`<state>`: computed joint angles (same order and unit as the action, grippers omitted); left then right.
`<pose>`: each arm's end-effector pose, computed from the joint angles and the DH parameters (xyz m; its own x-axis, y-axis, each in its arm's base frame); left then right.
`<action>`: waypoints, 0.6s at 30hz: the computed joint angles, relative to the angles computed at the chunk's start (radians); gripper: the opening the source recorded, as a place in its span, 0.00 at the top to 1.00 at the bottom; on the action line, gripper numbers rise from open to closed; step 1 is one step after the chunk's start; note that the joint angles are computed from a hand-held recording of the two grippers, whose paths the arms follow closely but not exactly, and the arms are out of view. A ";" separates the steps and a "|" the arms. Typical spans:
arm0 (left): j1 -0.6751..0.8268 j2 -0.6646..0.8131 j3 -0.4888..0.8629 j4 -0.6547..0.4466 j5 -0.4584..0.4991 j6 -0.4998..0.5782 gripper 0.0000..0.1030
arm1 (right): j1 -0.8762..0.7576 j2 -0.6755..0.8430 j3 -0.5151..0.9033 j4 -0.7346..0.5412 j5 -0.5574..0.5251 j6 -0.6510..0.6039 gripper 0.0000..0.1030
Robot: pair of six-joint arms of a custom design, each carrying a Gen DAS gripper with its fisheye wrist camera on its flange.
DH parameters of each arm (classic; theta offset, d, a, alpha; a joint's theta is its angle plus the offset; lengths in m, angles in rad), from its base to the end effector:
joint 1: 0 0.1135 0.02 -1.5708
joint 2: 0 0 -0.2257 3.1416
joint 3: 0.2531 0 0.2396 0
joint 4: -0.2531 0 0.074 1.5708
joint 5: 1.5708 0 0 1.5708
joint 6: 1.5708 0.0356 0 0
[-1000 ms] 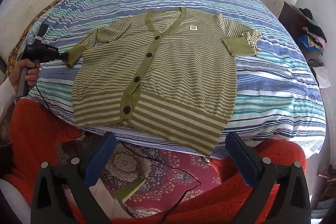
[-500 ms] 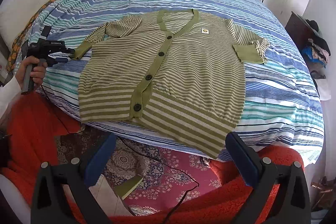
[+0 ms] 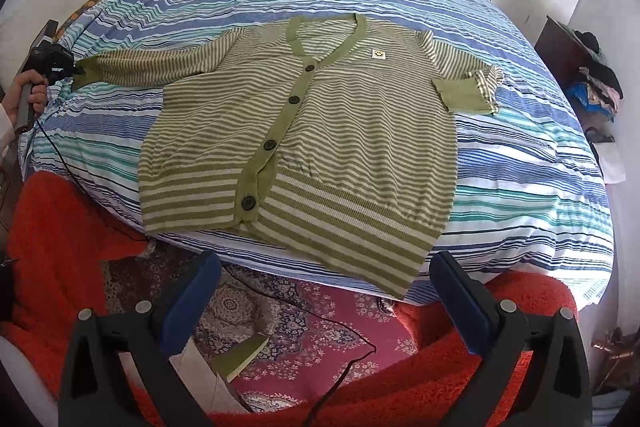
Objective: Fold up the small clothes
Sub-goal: 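Pull the sleeve outward from the body with the left gripper and release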
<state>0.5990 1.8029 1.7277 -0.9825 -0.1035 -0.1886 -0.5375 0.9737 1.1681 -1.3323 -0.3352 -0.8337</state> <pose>0.2964 0.2068 0.2802 -0.5938 -0.6311 -0.4991 -0.7269 0.6867 -0.0036 0.1385 -0.0689 0.3061 -0.7943 -0.3405 -0.5031 -0.3320 0.9368 -0.1099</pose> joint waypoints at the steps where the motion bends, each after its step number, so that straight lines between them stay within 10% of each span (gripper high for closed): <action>1: 0.027 0.014 0.018 -0.005 -0.025 0.028 0.97 | 0.010 -0.003 -0.003 0.001 0.005 0.003 0.00; 13: 0.002 0.109 -0.215 0.095 -0.326 0.136 0.86 | 0.115 -0.044 -0.024 -0.001 0.051 0.044 0.00; 16: -0.025 0.007 -0.352 0.163 -0.353 0.133 0.42 | 0.009 0.034 0.042 -0.034 -0.041 -0.003 0.00; 18: -0.040 -0.097 -0.444 0.203 -0.359 0.138 0.33 | -0.076 0.174 0.159 -0.035 -0.098 -0.019 0.00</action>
